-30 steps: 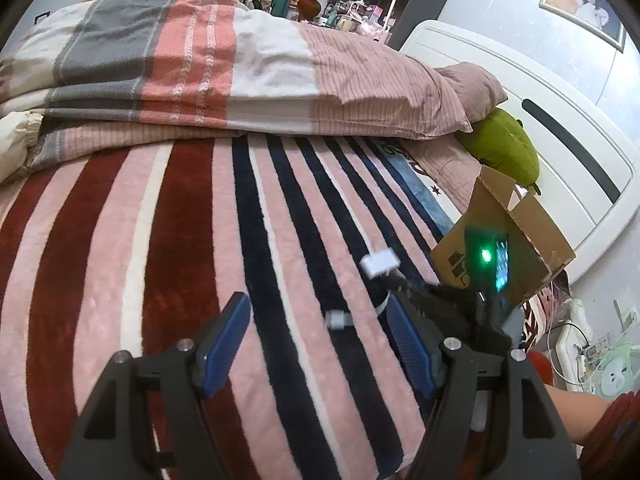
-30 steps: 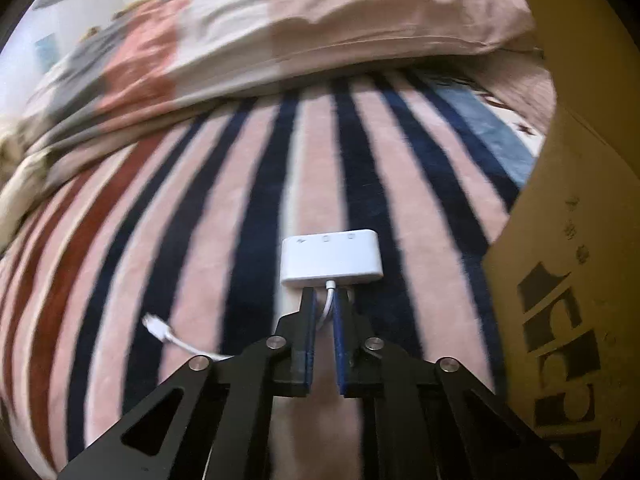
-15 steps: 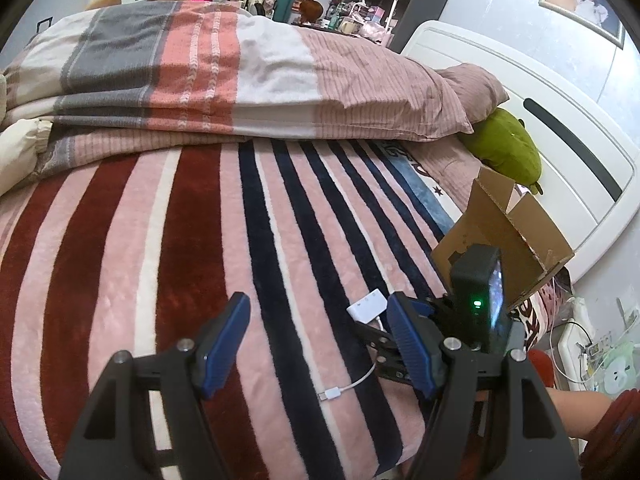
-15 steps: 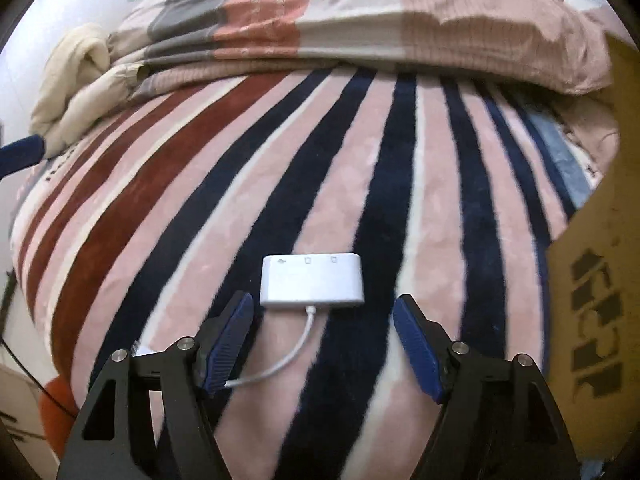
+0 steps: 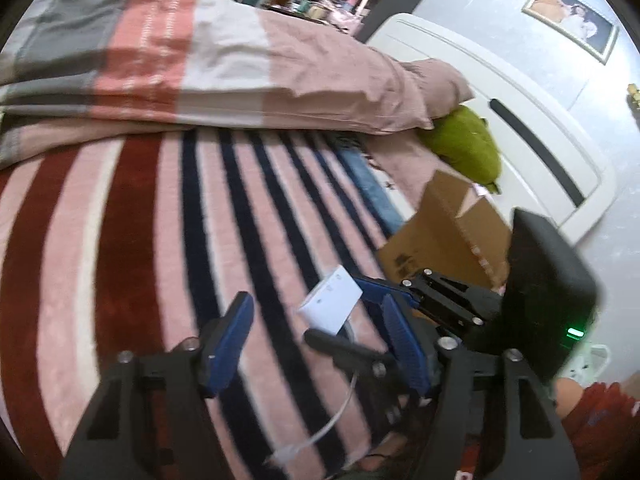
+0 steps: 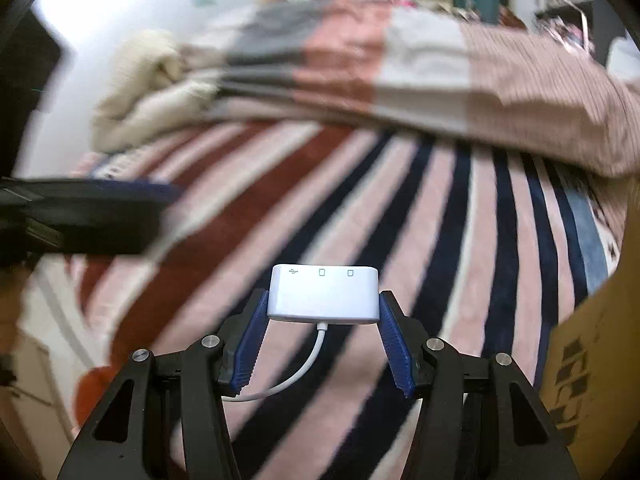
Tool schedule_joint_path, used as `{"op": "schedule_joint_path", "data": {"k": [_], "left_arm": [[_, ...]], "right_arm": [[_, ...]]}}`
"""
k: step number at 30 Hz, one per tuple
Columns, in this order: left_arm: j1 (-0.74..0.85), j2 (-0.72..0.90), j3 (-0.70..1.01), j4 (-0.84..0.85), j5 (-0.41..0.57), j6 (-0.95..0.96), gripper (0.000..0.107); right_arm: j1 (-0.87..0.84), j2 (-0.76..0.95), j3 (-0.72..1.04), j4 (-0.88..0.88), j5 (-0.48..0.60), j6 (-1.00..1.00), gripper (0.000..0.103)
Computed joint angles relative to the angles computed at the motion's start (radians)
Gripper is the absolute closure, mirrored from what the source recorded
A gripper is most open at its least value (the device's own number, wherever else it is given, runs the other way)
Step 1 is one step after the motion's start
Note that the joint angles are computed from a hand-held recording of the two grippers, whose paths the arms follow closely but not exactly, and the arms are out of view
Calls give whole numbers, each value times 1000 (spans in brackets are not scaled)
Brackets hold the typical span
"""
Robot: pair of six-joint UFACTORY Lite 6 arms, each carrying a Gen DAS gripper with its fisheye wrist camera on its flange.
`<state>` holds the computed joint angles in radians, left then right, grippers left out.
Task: Organize rigid objects
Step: 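Carry the USB adapter into the cardboard box and open the right gripper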
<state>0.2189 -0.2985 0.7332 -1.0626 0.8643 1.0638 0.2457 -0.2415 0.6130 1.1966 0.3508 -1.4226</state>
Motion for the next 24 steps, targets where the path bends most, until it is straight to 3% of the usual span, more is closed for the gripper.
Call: {"op": "schedule_joint_path", "data": {"k": [6,13,18,21,24], "left_arm": [[-121,38,177,12,39,-141,75],[-398,173,518,211,-53,-468,76],[-621,456,927,425,-60,-734,76],[-713,673,1202,495,-24,-825,76],[-768,906,1512,537,75,-902,76]], "right_arm": [[-69,-180,85,-162,172,160,52],[-337,-184,243,-144,403,115,52],[-599,-71,430,-139,584,80,52],[-723,17,531,-147,647,48,52],[-828,125,632,-173,682,14,52]]}}
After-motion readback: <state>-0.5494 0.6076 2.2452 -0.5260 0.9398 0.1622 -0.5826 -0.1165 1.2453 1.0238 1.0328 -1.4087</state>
